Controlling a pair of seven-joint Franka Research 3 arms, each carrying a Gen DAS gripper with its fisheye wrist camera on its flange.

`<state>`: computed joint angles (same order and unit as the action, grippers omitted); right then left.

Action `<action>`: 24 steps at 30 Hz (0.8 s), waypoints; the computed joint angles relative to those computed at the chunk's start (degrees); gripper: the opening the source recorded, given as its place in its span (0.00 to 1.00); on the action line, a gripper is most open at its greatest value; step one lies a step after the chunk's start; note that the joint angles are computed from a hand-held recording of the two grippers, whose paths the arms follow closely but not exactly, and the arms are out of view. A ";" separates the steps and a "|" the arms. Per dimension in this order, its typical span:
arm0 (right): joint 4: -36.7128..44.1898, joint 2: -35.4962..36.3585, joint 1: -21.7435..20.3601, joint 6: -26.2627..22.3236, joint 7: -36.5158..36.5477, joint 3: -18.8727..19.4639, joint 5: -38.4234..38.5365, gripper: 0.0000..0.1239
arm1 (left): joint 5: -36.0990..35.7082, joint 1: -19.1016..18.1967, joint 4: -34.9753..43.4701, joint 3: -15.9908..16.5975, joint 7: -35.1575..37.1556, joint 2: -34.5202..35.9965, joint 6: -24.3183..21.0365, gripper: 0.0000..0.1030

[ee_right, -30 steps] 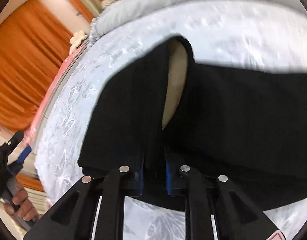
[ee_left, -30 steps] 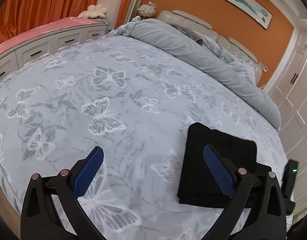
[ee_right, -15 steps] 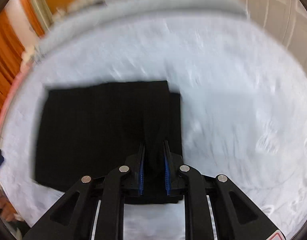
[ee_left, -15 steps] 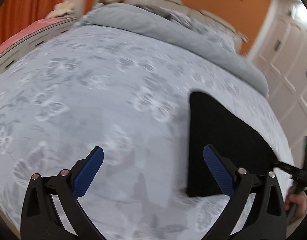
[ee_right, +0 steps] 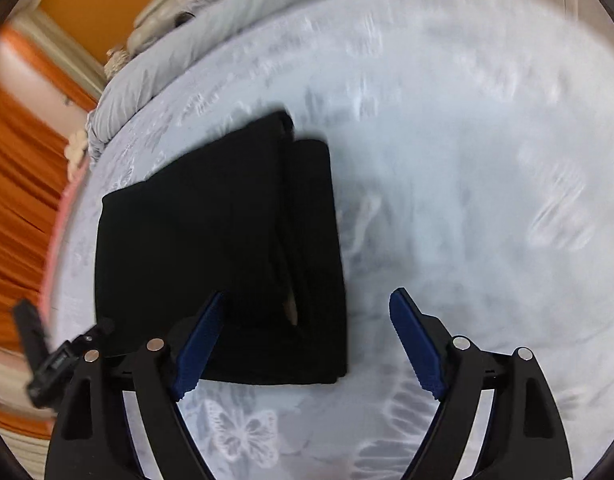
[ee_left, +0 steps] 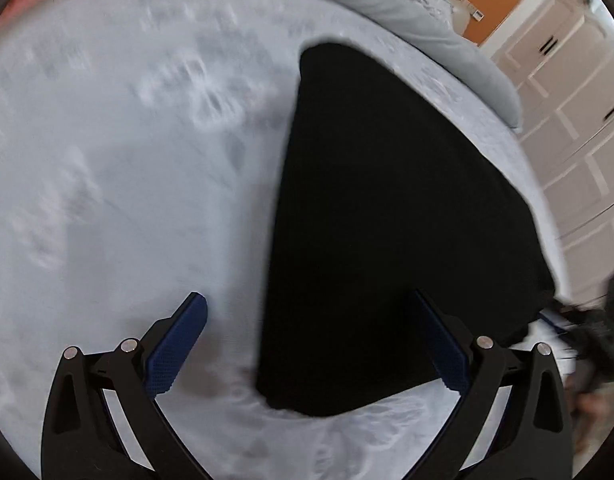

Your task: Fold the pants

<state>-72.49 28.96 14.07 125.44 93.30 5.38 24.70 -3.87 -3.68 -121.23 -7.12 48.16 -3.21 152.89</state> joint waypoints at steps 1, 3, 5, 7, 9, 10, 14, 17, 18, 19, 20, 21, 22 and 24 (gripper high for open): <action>0.40 0.88 -0.80 -0.50 -0.62 0.69 1.78 0.65 | -0.39 0.89 -0.28 -0.86 0.26 0.23 1.56 0.95; -1.21 0.89 -1.64 2.22 -3.89 2.14 5.09 0.36 | -7.22 -0.74 0.24 0.47 9.11 1.19 3.40 0.86; 0.56 1.26 -1.14 2.21 -5.07 2.49 5.71 0.27 | -11.24 -0.66 0.95 0.49 13.09 1.36 2.80 0.45; -1.00 -1.65 -1.43 4.79 -8.72 4.07 8.82 0.24 | -15.36 -0.59 0.26 0.74 15.54 -0.73 2.63 0.28; -4.46 -6.17 -2.13 5.95 -13.72 5.85 13.67 0.24 | -15.31 -0.72 -1.11 1.32 16.67 -5.34 1.64 0.22; -7.07 -8.97 -2.04 6.32 -16.42 6.15 15.33 0.24 | -15.05 -1.04 -2.47 1.75 17.47 -8.75 0.52 0.22; -17.16 -16.60 -0.34 2.90 -17.92 3.89 16.39 0.27 | -9.13 -1.42 -9.15 2.23 13.67 -19.19 -5.91 0.33; -21.84 -16.63 3.03 -2.65 -8.08 0.34 6.49 0.44 | -2.23 -0.15 -11.02 0.57 8.35 -20.53 -15.26 0.38; -23.75 -17.52 2.85 -0.79 -6.78 0.65 5.71 0.45 | 1.38 0.65 -10.71 -0.65 5.91 -20.54 -17.74 0.38; -25.39 -19.14 2.40 1.14 -8.25 0.77 8.17 0.45 | 2.80 0.37 -11.55 -0.63 5.21 -21.66 -17.11 0.39; -26.01 -20.44 2.84 3.19 -8.09 0.51 6.62 0.46 | 4.39 0.23 -12.67 -0.57 4.72 -23.64 -14.74 0.40; -27.45 -22.26 3.62 8.01 -8.03 0.39 4.29 0.50 | 6.98 0.97 -13.26 -1.39 2.60 -25.10 -12.96 0.44; -28.78 -23.63 4.24 12.50 -7.54 0.36 2.44 0.56 | 11.74 3.30 -13.83 -3.57 -1.77 -26.96 -10.52 0.63; -27.05 -22.65 5.16 18.09 -6.55 0.62 0.13 0.60 | 17.83 5.47 -13.31 -5.73 -6.89 -27.67 -8.18 0.85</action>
<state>-99.55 6.31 19.23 143.52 86.75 6.00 24.82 13.96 1.80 -134.53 -12.85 41.27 -30.89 144.71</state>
